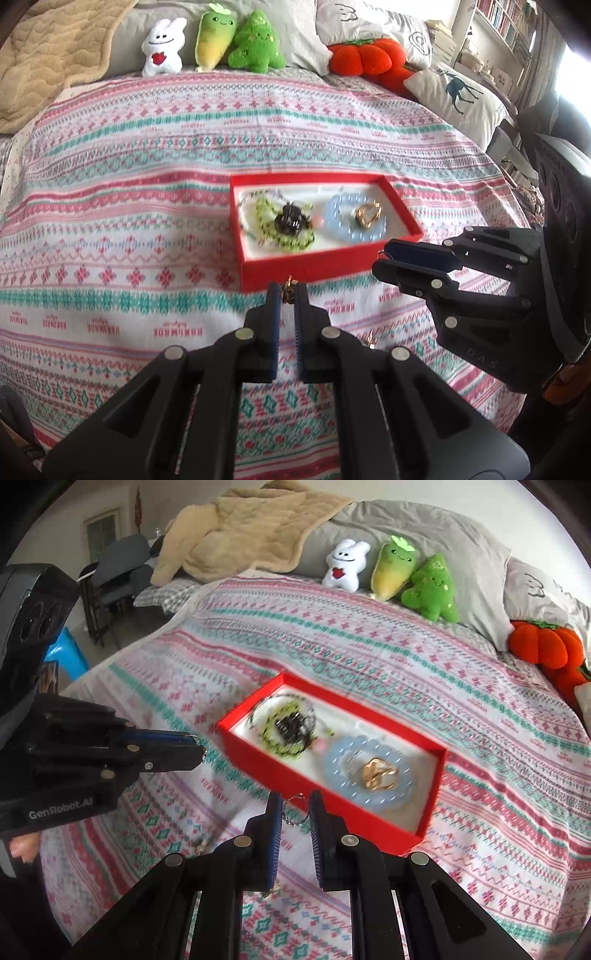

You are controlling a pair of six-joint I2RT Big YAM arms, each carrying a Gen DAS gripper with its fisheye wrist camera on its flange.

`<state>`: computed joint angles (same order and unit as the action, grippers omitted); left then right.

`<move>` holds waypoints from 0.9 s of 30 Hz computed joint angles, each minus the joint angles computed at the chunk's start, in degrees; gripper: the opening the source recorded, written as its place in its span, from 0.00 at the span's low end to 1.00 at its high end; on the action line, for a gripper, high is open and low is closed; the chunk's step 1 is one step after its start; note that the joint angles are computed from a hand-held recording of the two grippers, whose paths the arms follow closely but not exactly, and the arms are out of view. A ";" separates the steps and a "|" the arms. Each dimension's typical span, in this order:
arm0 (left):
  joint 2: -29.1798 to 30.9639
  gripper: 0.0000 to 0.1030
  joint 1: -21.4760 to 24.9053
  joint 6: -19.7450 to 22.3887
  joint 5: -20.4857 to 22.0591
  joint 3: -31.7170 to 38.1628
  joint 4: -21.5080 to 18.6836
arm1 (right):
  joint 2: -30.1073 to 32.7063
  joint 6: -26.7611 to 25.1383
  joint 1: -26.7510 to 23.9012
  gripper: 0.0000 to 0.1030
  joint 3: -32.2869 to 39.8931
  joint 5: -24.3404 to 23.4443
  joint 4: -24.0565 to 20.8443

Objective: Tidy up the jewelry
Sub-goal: 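Carry the earring in the left tool while the right tool carries its earring over the box, then open both tools to drop the earrings into the red box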

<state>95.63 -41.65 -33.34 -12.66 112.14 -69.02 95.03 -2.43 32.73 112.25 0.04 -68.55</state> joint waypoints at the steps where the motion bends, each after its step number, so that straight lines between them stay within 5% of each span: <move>1: 0.78 0.08 0.12 0.15 -0.17 1.17 -0.36 | 0.26 0.23 -0.21 0.15 0.60 0.26 -0.04; 23: 11.02 0.09 1.62 -1.42 -8.65 13.47 -4.82 | 6.81 8.53 -3.85 0.16 8.40 -0.37 -1.39; 27: 10.99 0.26 1.53 -1.51 -9.52 13.68 -6.06 | 7.21 10.00 -4.22 0.17 9.51 -0.76 -2.46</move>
